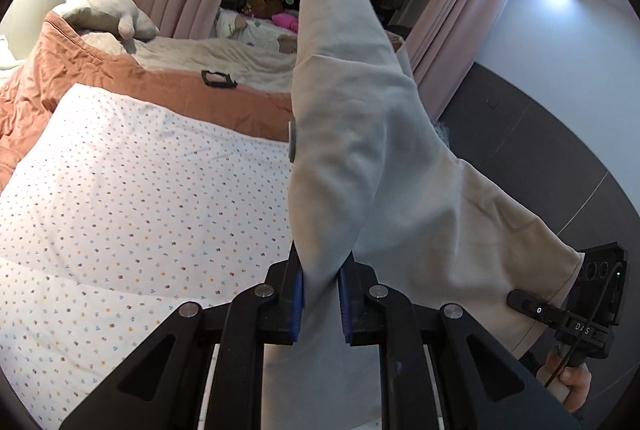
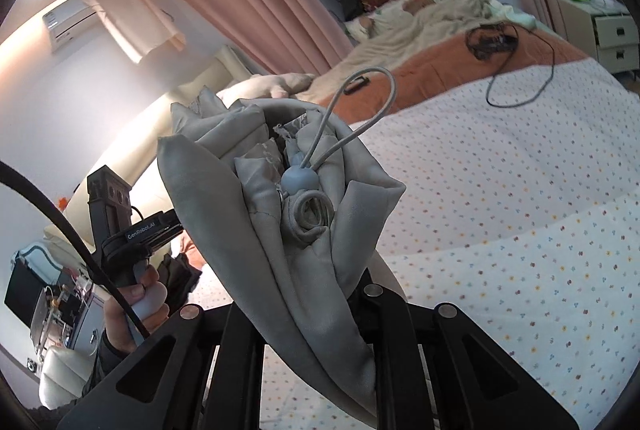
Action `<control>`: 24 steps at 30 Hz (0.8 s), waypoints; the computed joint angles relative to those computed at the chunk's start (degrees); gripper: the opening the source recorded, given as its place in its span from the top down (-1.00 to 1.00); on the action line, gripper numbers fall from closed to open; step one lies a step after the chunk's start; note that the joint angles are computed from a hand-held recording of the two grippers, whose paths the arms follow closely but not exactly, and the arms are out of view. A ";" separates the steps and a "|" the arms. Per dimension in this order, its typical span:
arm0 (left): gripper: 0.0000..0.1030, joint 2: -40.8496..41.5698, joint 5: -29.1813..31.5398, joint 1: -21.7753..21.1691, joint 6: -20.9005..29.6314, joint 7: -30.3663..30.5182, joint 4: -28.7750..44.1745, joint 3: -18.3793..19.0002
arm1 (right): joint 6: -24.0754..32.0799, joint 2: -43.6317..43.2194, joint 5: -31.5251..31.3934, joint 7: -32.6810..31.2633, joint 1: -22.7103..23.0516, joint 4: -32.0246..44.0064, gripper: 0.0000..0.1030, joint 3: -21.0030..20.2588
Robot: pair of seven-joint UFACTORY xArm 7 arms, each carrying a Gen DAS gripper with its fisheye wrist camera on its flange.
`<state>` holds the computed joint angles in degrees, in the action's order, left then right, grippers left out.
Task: Fold large clothes
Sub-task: 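Grasp the bundle's end with the left gripper while the right gripper grasps the other end, then lift the folded bundle with both grippers and carry it to the bedside stack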
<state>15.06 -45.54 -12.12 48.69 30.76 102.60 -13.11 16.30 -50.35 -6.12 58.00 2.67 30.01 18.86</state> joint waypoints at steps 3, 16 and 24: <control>0.69 -2.70 -1.94 2.07 1.16 1.82 -0.78 0.84 | 0.73 0.47 -1.01 0.89 -0.83 2.52 0.81 2.74; 0.70 -7.23 -7.93 11.17 8.62 5.63 2.36 7.88 | -7.53 16.16 -7.68 4.60 -6.63 15.79 0.83 12.31; 0.70 -5.79 -11.51 17.91 11.91 7.54 5.06 10.80 | -12.52 32.09 -16.55 6.12 -13.16 27.91 0.83 18.92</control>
<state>9.27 -57.04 5.78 60.60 38.30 107.66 -2.31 3.78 -18.26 -22.67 64.12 -10.49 57.92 37.78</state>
